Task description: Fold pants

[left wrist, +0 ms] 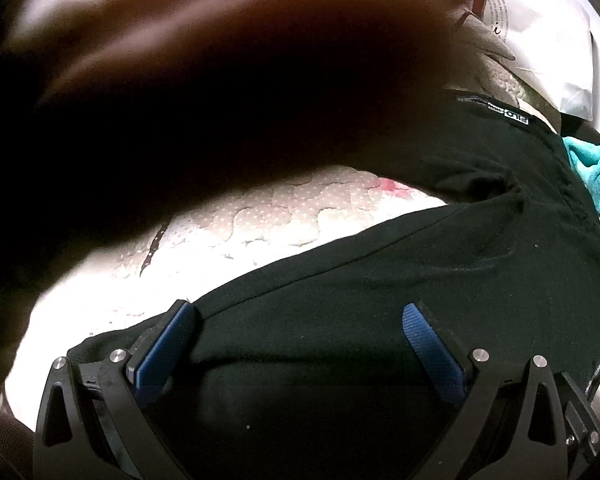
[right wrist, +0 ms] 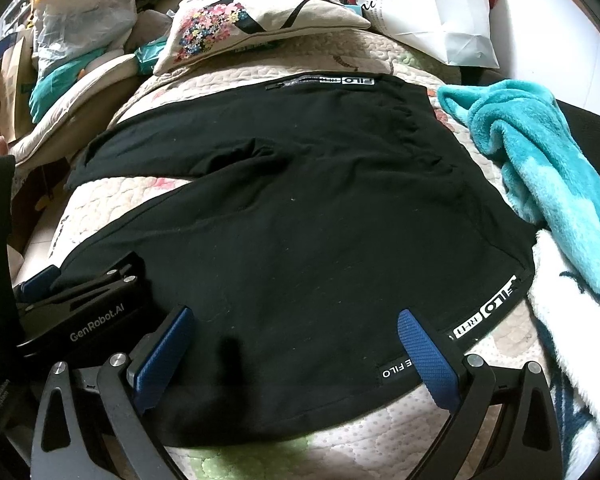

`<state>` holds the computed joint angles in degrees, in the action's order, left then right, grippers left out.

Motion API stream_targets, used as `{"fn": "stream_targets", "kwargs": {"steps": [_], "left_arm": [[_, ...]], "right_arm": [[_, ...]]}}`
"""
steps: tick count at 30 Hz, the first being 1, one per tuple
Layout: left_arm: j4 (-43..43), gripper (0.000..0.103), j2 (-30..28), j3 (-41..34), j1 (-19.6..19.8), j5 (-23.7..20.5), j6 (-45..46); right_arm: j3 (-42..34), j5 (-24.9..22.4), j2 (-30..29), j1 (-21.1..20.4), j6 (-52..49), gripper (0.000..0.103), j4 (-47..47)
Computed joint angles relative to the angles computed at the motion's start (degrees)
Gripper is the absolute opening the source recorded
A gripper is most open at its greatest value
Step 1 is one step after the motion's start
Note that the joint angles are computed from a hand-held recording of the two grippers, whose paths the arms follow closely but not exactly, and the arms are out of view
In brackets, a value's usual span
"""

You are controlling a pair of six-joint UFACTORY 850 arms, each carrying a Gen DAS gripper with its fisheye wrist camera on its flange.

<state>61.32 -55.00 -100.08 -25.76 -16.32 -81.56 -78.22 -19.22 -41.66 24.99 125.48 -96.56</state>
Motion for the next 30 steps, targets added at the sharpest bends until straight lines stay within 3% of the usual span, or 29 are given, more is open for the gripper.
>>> {"fn": "stream_targets", "kwargs": {"steps": [19,30], "left_arm": [[2.42,0.103,-0.26,0.36,0.24,0.36,-2.23],[4.27,0.103,0.35,1.16,-0.12,-0.48,-4.14]], "right_arm": [[7.51,-10.31,6.6,1.38,17.65,0.103,-16.18],[9.26,-10.99,8.34,0.69,22.86,0.103,-19.45]]}}
